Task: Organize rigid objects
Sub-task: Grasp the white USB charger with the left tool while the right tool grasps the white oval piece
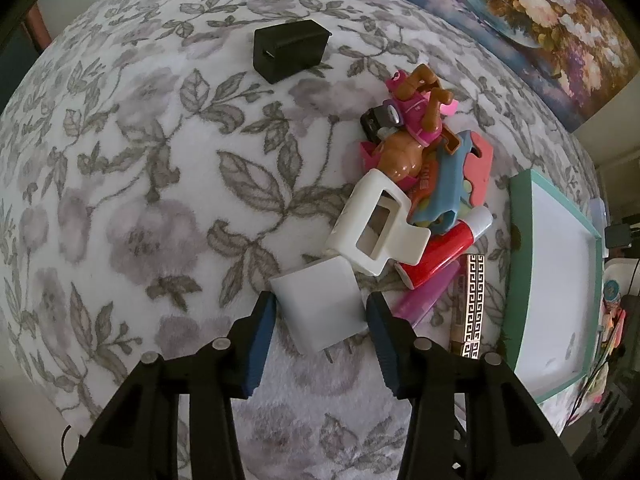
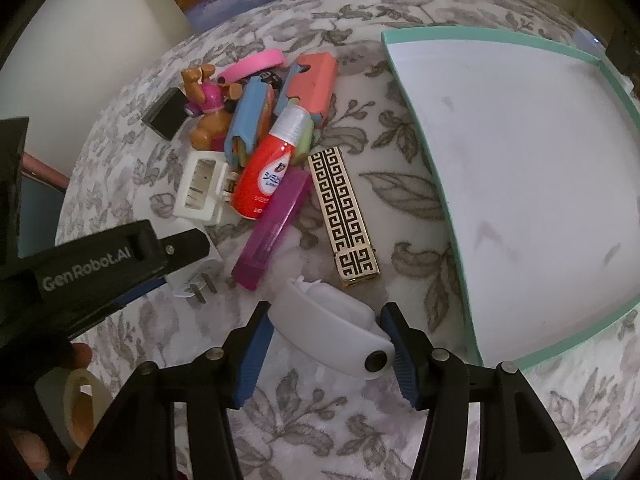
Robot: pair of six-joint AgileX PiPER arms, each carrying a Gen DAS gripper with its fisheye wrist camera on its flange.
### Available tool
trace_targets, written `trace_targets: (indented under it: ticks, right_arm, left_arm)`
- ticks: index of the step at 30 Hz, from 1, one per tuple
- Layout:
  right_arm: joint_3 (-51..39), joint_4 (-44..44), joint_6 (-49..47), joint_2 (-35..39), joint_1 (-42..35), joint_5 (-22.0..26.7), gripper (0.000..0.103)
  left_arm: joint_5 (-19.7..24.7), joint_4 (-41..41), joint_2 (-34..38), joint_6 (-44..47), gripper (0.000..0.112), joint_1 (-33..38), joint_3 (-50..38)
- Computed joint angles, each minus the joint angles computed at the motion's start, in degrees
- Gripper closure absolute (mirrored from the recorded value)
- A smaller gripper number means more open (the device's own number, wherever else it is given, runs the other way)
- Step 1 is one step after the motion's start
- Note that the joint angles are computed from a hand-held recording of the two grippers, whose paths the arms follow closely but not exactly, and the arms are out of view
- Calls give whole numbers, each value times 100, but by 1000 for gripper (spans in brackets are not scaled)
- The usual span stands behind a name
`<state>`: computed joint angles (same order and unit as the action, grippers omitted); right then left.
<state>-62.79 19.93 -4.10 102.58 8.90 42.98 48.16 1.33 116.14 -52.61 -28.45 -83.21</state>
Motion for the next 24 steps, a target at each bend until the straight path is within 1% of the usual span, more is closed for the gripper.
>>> trace_targets:
  ticks: [1, 3, 4, 7, 9, 12, 14, 16, 17, 21, 22, 24]
  right_arm:
    - [-6, 42, -39, -23, -22, 23, 45]
    - [-26, 131, -119, -82, -68, 66, 45]
    - [-54, 169, -141, -105, -82, 81, 45]
    - [-68, 243, -223, -203, -165, 98, 45]
    - [-77, 240, -239, -235, -178, 117, 45]
    - [-79, 229, -246, -257, -184, 152, 45]
    - [-91, 256, -272, -268, -192, 176, 45]
    - [-101, 221, -256, -271, -190, 166, 45]
    - [-105, 183, -209, -264, -160, 146, 45]
    - [-111, 158, -176, -245, -164, 165, 45]
    - [-114, 171, -182, -233, -190, 181, 45]
    - [-113, 196, -194, -221, -232, 199, 45]
  left_arm:
    - [-4, 8, -182, 22, 65, 15, 202]
    - [2, 113, -285, -40, 66, -7, 287]
    - [22, 148, -396, -46, 69, -11, 376]
    - [55, 399, -568, -232, 90, -75, 423]
    - [87, 521, -623, -294, 94, -110, 411]
    - [250, 593, -539, -315, 94, -117, 299]
    - [254, 590, -441, -347, 92, -101, 242]
    - [126, 516, -430, -341, 85, -48, 289]
    - [90, 499, -426, -323, 84, -39, 303]
    - [108, 521, -265, -230, 66, -86, 139]
    - [171, 586, -179, -257, 64, -140, 39]
    - [459, 744, 40, -231, 65, -244, -222]
